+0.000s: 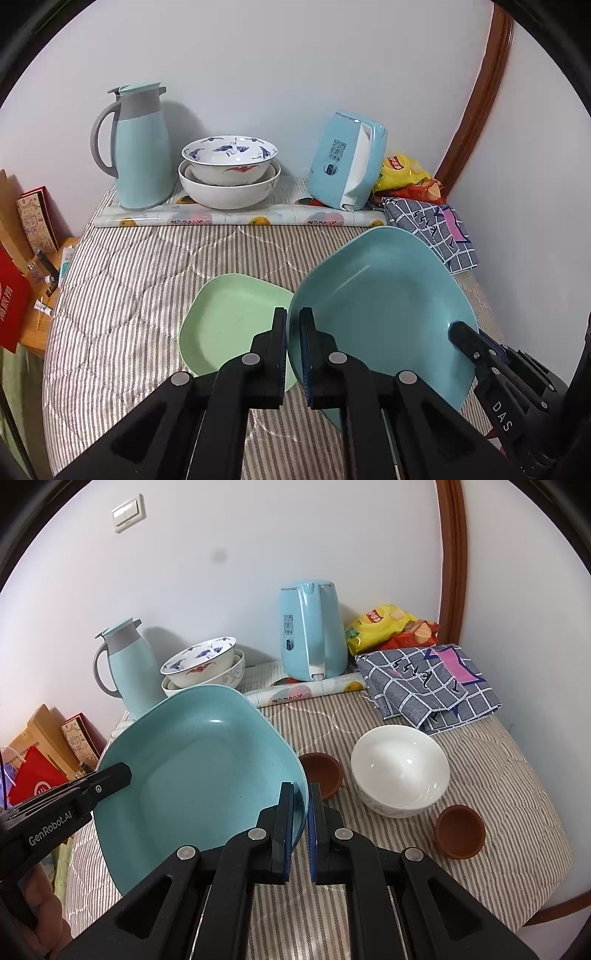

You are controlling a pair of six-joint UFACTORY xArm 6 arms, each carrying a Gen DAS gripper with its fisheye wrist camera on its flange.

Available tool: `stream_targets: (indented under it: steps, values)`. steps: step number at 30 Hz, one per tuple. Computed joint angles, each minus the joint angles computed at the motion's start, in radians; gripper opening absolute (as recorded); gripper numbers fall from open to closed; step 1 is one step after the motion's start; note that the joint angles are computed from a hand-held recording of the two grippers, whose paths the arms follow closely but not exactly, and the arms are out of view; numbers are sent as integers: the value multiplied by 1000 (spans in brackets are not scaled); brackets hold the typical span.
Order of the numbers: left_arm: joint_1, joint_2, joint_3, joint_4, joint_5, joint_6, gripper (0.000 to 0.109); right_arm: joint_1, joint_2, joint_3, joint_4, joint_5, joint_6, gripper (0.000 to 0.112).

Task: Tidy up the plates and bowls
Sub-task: 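Carry the blue plate with both grippers toward the green plate stack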

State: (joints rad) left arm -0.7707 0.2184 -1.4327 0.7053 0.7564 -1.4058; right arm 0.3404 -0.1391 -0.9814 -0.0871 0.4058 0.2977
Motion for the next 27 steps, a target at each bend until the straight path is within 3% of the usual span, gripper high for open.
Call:
stream_targets:
  steps: [27]
  values:
    - [47, -32, 82, -35, -27, 2, 7, 39, 85, -41, 37, 2, -14, 7]
